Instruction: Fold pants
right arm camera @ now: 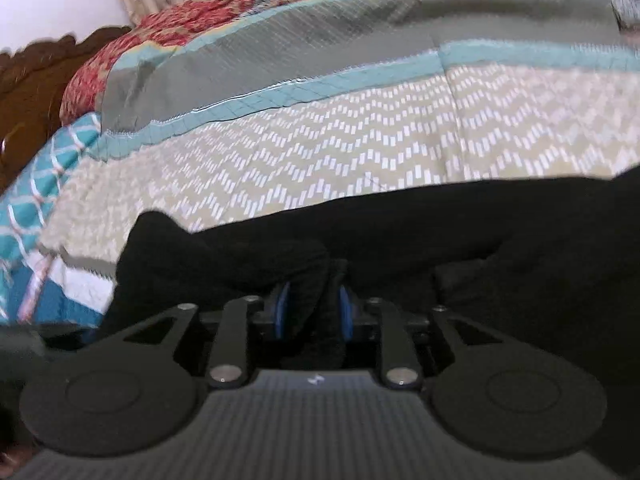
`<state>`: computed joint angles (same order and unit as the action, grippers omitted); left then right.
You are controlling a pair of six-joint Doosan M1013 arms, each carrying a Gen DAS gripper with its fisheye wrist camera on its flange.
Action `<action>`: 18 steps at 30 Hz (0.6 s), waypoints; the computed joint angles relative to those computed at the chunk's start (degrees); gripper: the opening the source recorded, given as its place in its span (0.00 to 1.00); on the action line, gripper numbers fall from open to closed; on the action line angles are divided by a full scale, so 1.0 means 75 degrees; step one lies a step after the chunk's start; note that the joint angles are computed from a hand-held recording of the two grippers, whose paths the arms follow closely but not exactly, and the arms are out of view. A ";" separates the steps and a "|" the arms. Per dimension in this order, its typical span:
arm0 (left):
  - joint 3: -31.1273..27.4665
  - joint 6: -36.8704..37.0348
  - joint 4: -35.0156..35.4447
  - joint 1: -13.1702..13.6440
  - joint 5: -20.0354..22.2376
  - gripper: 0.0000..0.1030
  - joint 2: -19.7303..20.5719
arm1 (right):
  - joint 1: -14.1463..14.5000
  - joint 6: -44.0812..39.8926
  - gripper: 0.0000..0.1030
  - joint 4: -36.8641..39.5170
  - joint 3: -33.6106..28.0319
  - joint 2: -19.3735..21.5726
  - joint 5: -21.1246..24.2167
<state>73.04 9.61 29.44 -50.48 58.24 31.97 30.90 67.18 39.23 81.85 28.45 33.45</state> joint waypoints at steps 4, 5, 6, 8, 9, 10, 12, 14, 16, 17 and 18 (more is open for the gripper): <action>0.0116 -0.0079 -0.0137 0.0043 -0.0129 0.80 -0.0107 | -0.0356 -0.1201 0.37 0.1977 0.0165 -0.0131 0.0621; 0.0198 -0.0104 -0.0193 0.0055 -0.0236 0.80 -0.0186 | -0.0434 -0.1749 0.37 0.2559 0.0375 -0.0285 0.0422; 0.0276 -0.0151 -0.0193 0.0055 -0.0326 0.81 -0.0256 | -0.0493 -0.2283 0.39 0.3002 0.0666 -0.0509 0.0060; 0.0541 -0.0382 0.0004 0.0049 -0.0628 0.84 -0.0479 | -0.0669 -0.3329 0.51 0.3805 0.1119 -0.0855 -0.0749; 0.0656 -0.0536 0.0131 0.0048 -0.0755 0.89 -0.0568 | -0.0773 -0.3774 0.63 0.4145 0.1317 -0.0994 -0.1170; 0.0769 -0.0726 0.0261 0.0058 -0.0885 0.93 -0.0652 | -0.0878 -0.4095 0.68 0.4395 0.1458 -0.1080 -0.1511; 0.0915 -0.0939 0.0314 0.0112 -0.1140 0.96 -0.0748 | -0.1085 -0.3783 0.75 0.4145 0.1558 -0.1121 -0.2070; 0.1022 -0.0984 0.0116 0.0235 -0.1517 0.96 -0.0793 | -0.1272 -0.2623 0.76 0.3099 0.1405 -0.0983 -0.2172; 0.0983 -0.0996 0.0099 0.0340 -0.1640 0.95 -0.0734 | -0.1432 -0.1933 0.76 0.2517 0.1111 -0.0741 -0.1867; 0.0948 -0.1039 0.0155 0.0386 -0.1645 0.93 -0.0685 | -0.1499 -0.1776 0.76 0.2439 0.0921 -0.0581 -0.1601; 0.0886 -0.0998 0.0145 0.0447 -0.1664 0.80 -0.0618 | -0.1533 -0.1498 0.76 0.2234 0.0714 -0.0412 -0.1347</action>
